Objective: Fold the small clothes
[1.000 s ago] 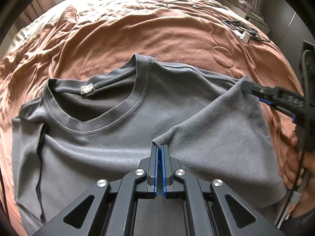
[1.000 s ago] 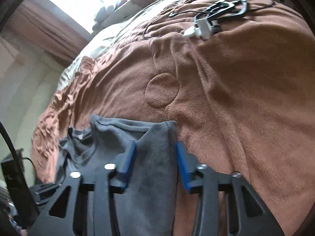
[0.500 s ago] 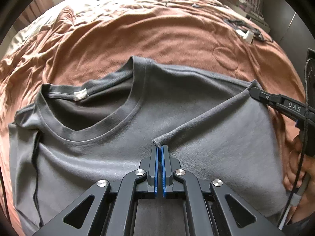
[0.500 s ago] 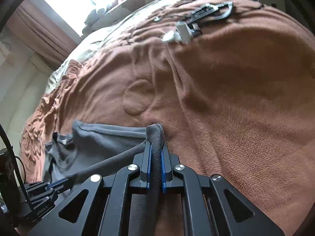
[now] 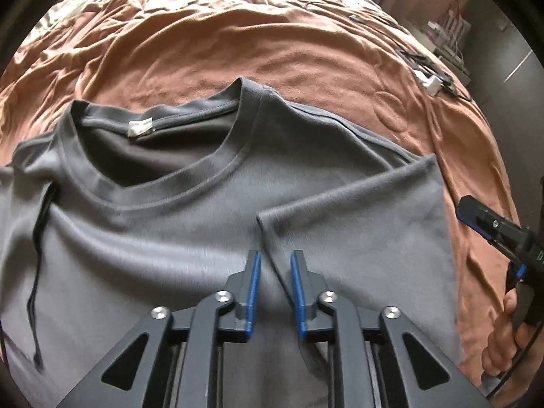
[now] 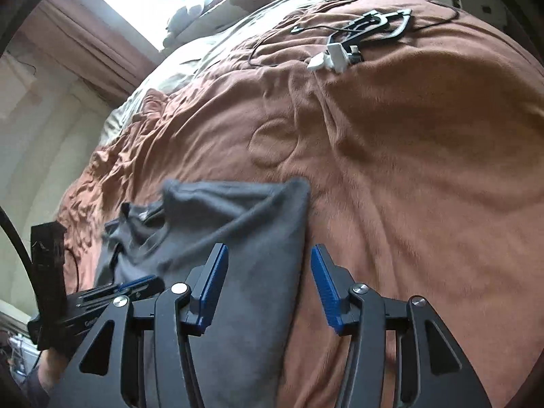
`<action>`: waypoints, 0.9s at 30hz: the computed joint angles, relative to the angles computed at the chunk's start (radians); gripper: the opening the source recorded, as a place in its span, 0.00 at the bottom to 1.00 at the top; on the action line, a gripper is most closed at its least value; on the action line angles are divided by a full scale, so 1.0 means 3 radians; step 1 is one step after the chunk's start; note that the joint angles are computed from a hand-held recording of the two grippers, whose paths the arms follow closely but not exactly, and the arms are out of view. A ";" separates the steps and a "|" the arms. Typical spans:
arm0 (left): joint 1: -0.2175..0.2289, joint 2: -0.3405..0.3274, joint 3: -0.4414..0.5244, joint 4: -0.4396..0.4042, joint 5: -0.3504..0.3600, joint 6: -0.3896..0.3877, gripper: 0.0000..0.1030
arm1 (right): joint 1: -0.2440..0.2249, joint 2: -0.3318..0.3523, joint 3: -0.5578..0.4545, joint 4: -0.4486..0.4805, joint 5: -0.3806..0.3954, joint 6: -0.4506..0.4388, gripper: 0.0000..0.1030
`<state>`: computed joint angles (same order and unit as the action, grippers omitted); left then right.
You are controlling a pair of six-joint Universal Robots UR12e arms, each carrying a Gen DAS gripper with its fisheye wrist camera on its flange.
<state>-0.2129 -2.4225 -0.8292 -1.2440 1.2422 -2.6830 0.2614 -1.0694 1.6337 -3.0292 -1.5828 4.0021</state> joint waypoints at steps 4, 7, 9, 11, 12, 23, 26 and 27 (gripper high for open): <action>0.0037 0.0179 -0.0241 -0.0054 -0.0155 0.0029 0.31 | 0.0040 -0.0143 0.0180 -0.0155 -0.0153 0.0212 0.47; 0.0049 0.0329 -0.0450 -0.0023 -0.0198 0.0047 0.33 | 0.0092 -0.0225 0.0258 -0.0145 -0.0162 0.0294 0.47; 0.0063 0.0406 -0.0551 -0.0042 -0.0248 0.0074 0.33 | 0.0144 -0.0272 0.0256 0.0004 -0.0245 0.0265 0.47; 0.0070 0.0475 -0.0647 -0.0043 -0.0278 0.0088 0.33 | 0.0181 -0.0308 0.0263 0.0069 -0.0272 0.0244 0.47; 0.0068 0.0496 -0.0678 -0.0042 -0.0271 0.0078 0.33 | 0.0193 -0.0323 0.0270 0.0077 -0.0267 0.0245 0.47; 0.0085 0.0688 -0.1031 -0.0028 -0.0346 -0.0142 0.33 | 0.0300 -0.0411 0.0591 -0.0056 -0.0260 0.0766 0.45; 0.0068 0.0703 -0.1101 0.0013 -0.0310 -0.0222 0.33 | 0.0309 -0.0431 0.0650 -0.0125 -0.0236 0.0851 0.44; 0.0062 0.0705 -0.1126 0.0026 -0.0302 -0.0244 0.33 | 0.0315 -0.0439 0.0676 -0.0173 -0.0236 0.0894 0.44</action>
<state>-0.1943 -2.2110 -1.1671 -1.2362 1.1517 -2.7563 0.3558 -1.2011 1.8364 -3.0810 -1.6535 4.2703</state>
